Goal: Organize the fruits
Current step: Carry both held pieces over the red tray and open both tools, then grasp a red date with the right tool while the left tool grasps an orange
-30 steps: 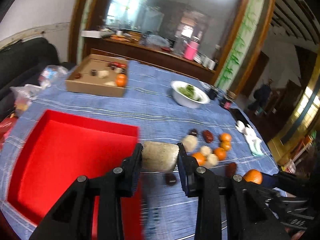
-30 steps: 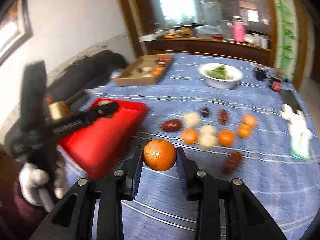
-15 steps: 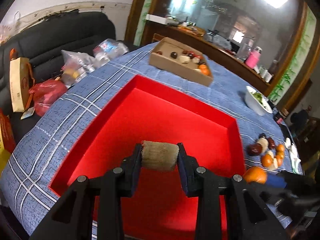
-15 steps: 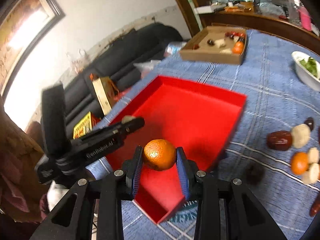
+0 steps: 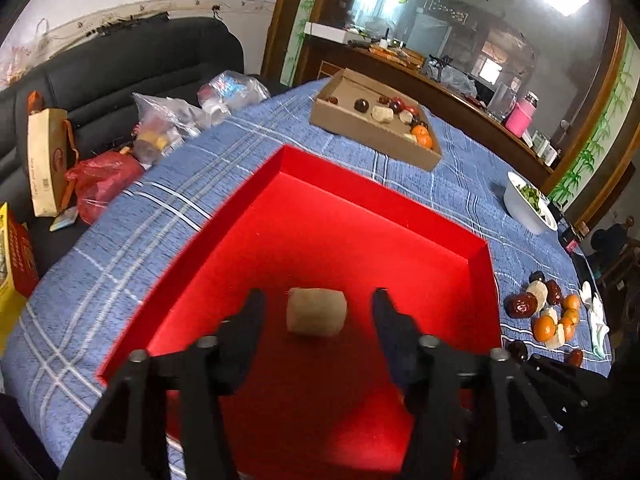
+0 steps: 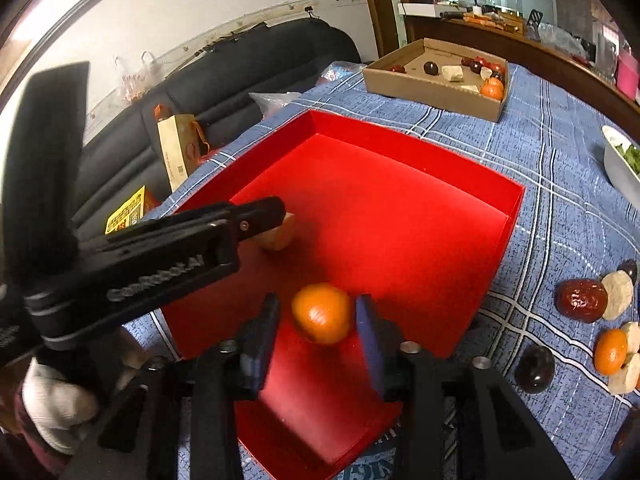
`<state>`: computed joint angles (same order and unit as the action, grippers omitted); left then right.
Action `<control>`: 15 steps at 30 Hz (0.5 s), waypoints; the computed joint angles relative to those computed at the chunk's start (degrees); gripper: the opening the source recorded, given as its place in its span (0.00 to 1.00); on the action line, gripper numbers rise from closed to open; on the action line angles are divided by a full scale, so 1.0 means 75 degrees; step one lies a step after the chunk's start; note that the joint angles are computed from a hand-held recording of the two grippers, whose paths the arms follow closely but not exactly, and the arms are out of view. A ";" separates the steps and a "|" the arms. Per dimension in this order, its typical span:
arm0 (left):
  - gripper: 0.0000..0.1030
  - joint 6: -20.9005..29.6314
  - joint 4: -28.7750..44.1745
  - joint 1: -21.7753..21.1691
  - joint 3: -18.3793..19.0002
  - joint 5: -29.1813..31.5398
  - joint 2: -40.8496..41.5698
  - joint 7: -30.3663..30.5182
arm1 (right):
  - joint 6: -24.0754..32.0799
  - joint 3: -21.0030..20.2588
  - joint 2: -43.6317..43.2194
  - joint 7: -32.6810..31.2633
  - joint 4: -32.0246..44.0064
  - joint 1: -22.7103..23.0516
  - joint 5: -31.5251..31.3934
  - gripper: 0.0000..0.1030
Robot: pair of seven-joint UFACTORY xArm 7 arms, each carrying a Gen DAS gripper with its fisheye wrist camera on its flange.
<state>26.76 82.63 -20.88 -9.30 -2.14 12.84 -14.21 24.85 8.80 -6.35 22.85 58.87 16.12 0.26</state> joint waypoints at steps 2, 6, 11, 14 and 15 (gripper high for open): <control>0.62 -0.0016 -0.0096 -0.0034 0.0086 0.0190 -0.0159 -0.0151 | -0.0166 0.0037 -0.0110 0.0122 -0.0094 -0.0010 -0.0128 0.53; 0.63 -0.0043 -0.0372 -0.0012 0.0143 0.0417 -0.0604 -0.0492 | -0.0450 0.0057 -0.0654 0.0319 -0.0444 -0.0064 -0.0196 0.53; 0.68 -0.0105 -0.0479 -0.0128 -0.0085 0.0521 -0.0994 -0.0463 | -0.0736 0.0219 -0.2221 0.1283 -0.1408 -0.0848 -0.0737 0.55; 0.71 -0.0070 -0.0399 -0.0331 -0.0390 0.0108 -0.1036 0.0135 | -0.0729 0.0235 -0.3852 0.2314 -0.2488 -0.1762 -0.0856 0.73; 0.72 -0.0022 -0.0341 -0.0426 -0.0520 -0.0135 -0.1010 0.0435 | -0.0630 0.0184 -0.4256 0.2501 -0.2730 -0.1960 -0.0824 0.73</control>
<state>26.60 80.07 -24.08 -13.20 -3.15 5.27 -10.95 20.13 10.18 -38.27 41.61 38.39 1.42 -5.93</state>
